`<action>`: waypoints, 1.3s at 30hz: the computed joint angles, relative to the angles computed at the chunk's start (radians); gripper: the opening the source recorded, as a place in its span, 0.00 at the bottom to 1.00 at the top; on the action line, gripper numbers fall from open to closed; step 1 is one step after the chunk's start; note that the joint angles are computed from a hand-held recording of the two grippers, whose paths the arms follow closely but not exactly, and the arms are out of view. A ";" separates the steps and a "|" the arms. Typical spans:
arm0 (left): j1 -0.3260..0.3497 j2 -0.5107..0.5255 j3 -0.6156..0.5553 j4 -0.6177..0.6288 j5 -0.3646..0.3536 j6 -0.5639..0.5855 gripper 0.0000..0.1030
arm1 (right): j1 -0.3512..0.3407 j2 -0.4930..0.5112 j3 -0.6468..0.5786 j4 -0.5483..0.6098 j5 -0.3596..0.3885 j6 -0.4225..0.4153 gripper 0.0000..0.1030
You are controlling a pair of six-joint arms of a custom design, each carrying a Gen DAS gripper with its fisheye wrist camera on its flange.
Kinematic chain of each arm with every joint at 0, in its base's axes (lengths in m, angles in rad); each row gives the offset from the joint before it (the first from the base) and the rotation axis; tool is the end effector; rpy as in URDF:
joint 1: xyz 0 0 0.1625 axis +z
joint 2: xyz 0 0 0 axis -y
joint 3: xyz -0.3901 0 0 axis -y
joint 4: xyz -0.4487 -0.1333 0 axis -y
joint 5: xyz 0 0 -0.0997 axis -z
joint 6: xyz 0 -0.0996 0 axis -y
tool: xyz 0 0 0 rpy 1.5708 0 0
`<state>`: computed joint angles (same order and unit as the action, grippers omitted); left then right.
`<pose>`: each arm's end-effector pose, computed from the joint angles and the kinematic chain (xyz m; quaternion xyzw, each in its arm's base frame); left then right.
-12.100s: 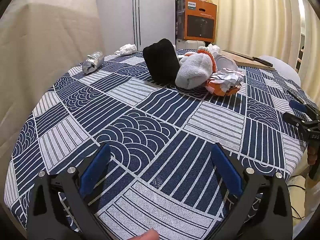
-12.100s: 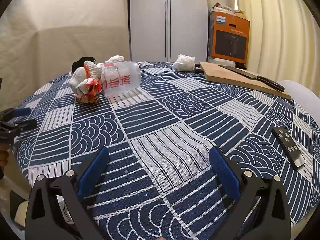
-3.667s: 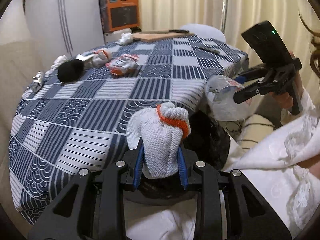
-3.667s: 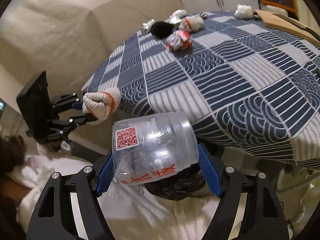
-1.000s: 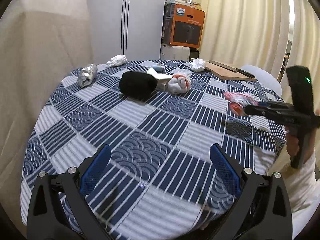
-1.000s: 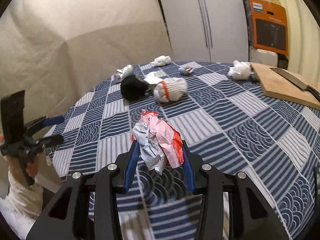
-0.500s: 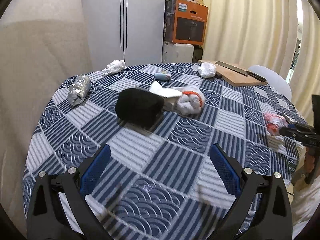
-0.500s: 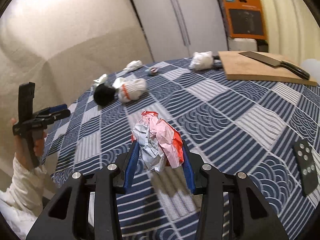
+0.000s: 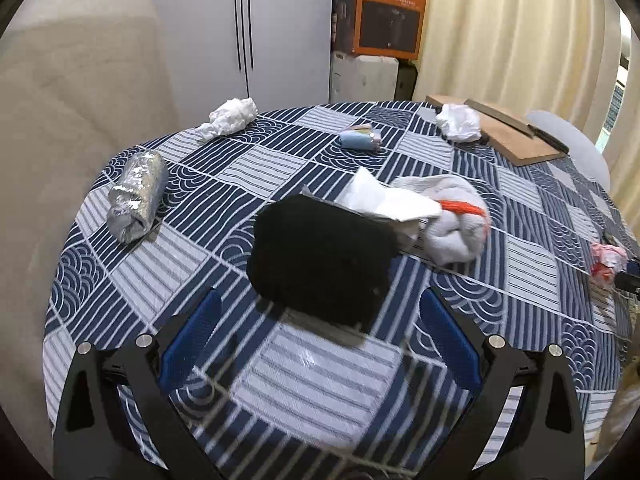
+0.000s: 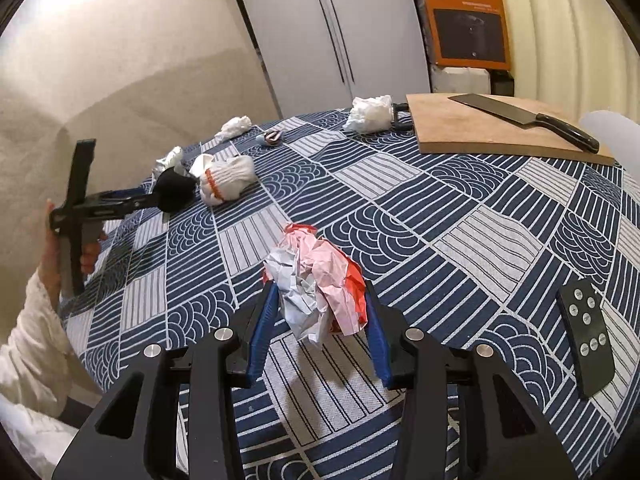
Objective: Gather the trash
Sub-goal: 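Grasp the black foam piece with the left tool while the right tool holds the paper, then carry foam and paper down to the trash bag and open both tools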
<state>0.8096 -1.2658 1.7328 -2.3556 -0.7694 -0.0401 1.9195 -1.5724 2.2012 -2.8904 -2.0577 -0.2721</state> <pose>-0.2891 -0.6004 0.2979 0.2630 0.8725 -0.2844 0.2978 0.2507 -0.4358 0.2844 0.2012 -0.8945 0.3370 0.2141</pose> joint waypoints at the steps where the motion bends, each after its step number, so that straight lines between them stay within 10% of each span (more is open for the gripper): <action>1: 0.005 0.012 -0.014 0.008 -0.003 0.012 0.94 | 0.001 0.001 0.000 0.000 -0.004 0.000 0.38; 8: 0.040 0.057 -0.060 -0.008 -0.048 0.068 0.94 | -0.003 0.003 -0.002 0.008 0.002 0.002 0.39; 12: 0.045 0.063 -0.062 -0.030 -0.059 0.109 0.66 | -0.005 0.005 -0.003 0.017 0.016 0.001 0.39; 39: -0.143 -0.297 0.278 0.058 0.053 -0.083 0.64 | 0.061 -0.039 0.077 -0.007 0.091 -0.043 0.39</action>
